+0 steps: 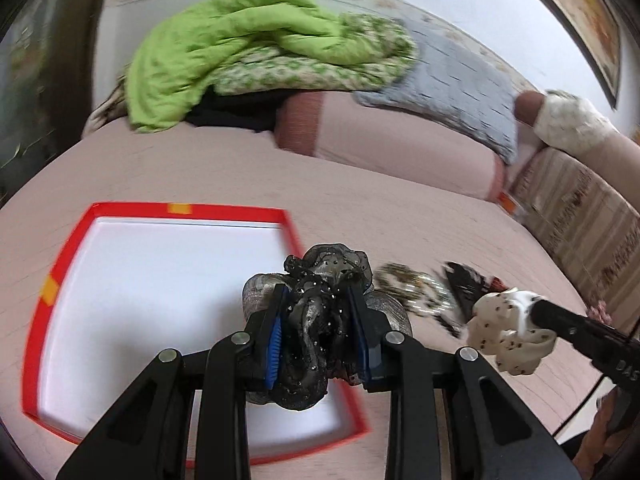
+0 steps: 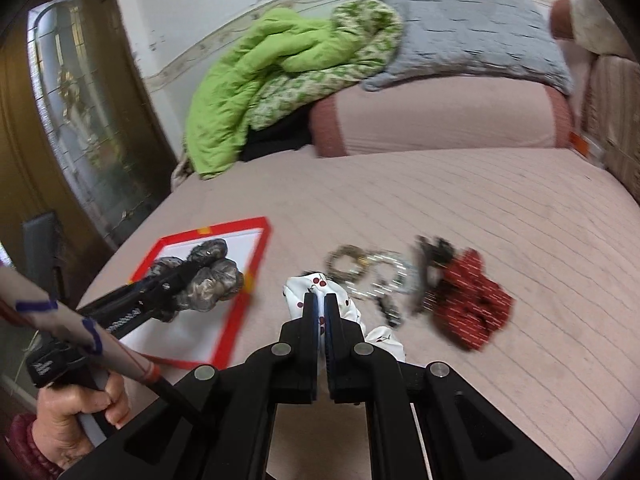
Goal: Organize jewelry
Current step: 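Carry both held scrunchies over the red-rimmed tray with both grippers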
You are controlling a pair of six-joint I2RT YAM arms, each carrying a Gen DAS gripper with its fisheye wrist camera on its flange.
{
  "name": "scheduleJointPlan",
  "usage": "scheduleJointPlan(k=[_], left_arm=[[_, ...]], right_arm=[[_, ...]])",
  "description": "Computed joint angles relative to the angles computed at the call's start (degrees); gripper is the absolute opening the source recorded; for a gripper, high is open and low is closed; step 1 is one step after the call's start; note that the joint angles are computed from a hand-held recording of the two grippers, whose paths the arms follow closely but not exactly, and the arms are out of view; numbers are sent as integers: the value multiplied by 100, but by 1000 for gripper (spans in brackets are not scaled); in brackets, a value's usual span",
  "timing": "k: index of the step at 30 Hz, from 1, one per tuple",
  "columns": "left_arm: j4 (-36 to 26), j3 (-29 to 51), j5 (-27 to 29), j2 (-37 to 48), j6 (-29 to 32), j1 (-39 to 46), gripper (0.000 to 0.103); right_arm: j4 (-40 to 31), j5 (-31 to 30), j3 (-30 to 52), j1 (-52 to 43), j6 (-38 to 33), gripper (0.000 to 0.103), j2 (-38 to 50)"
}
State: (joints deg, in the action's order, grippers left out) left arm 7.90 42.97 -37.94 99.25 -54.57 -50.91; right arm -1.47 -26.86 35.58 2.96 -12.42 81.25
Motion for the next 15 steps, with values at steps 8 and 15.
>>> scheduleJointPlan(k=[8, 15], left_arm=[[236, -953, 436, -728, -47, 929, 28], [539, -1101, 1125, -629, 411, 2051, 28]], right_arm=[[-9, 452, 908, 1444, 697, 4, 743], [-55, 989, 2243, 2428, 1059, 4, 2058]])
